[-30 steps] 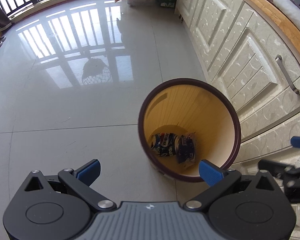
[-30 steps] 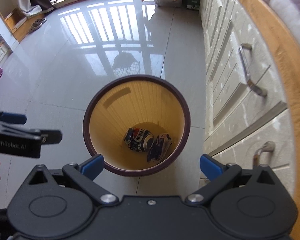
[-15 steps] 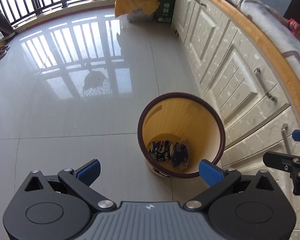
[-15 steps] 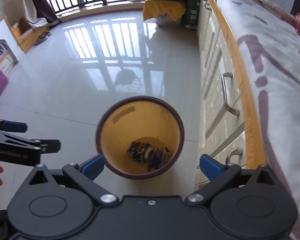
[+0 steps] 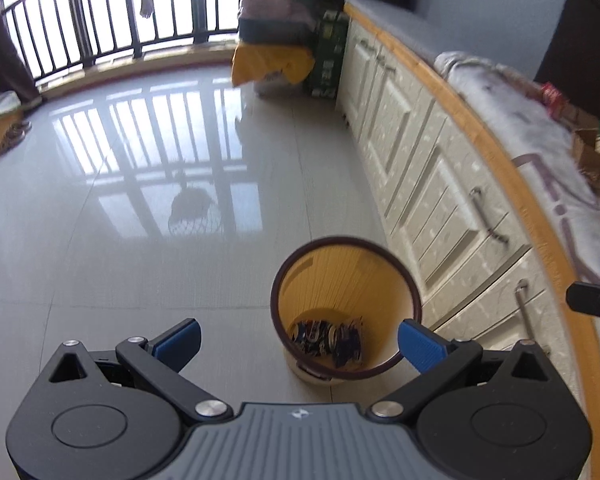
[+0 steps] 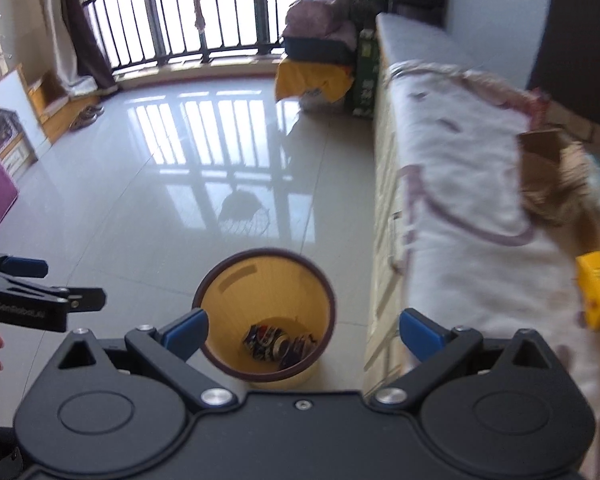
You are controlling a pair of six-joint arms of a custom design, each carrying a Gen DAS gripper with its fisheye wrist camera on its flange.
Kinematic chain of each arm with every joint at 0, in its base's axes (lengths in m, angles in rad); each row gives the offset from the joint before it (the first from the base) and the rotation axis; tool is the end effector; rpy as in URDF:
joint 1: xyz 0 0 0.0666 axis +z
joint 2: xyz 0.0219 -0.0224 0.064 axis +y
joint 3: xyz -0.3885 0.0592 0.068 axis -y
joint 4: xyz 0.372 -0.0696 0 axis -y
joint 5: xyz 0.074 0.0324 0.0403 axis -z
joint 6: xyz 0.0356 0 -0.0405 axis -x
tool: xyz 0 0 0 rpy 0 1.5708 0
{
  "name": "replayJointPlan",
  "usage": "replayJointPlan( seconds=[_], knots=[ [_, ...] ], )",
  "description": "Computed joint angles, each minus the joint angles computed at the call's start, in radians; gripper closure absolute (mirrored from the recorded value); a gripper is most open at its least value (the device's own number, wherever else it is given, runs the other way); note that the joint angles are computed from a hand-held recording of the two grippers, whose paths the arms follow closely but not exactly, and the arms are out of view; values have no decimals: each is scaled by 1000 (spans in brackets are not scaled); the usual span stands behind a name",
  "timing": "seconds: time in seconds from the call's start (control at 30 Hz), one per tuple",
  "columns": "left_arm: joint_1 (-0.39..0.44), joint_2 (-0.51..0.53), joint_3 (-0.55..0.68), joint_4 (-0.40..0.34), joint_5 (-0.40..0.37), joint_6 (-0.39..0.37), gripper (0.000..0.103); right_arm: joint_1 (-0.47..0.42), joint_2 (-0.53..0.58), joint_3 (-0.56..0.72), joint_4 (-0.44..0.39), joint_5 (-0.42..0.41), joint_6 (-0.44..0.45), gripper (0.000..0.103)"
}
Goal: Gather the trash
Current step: 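Move both open tools back toward the trash on the bench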
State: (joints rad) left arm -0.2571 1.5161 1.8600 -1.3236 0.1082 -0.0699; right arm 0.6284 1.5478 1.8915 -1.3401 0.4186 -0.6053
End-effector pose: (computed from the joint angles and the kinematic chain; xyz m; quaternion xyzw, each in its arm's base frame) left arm 0.4627 -0.1260 0.5567 0.1710 0.9399 -0.0787 0.2847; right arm 0.4042 0.2754 0.5564 0.0480 0.9387 -0.0023 0.3413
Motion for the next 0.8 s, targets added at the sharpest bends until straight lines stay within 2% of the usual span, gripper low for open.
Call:
replayJointPlan(
  seconds=[0.13,0.4,0.8],
  knots=[
    [-29,-18,15,14,-24,-17,0,-1,-65,-37,-3,51,-14,0],
    [-98,-34,58,43,-8,-17,0,-22,-213,-132,-15,171,-55,0],
    [-264,-35,115,116,2,-29,0,-73,-417,-259,-12,331,-107,0]
  ],
)
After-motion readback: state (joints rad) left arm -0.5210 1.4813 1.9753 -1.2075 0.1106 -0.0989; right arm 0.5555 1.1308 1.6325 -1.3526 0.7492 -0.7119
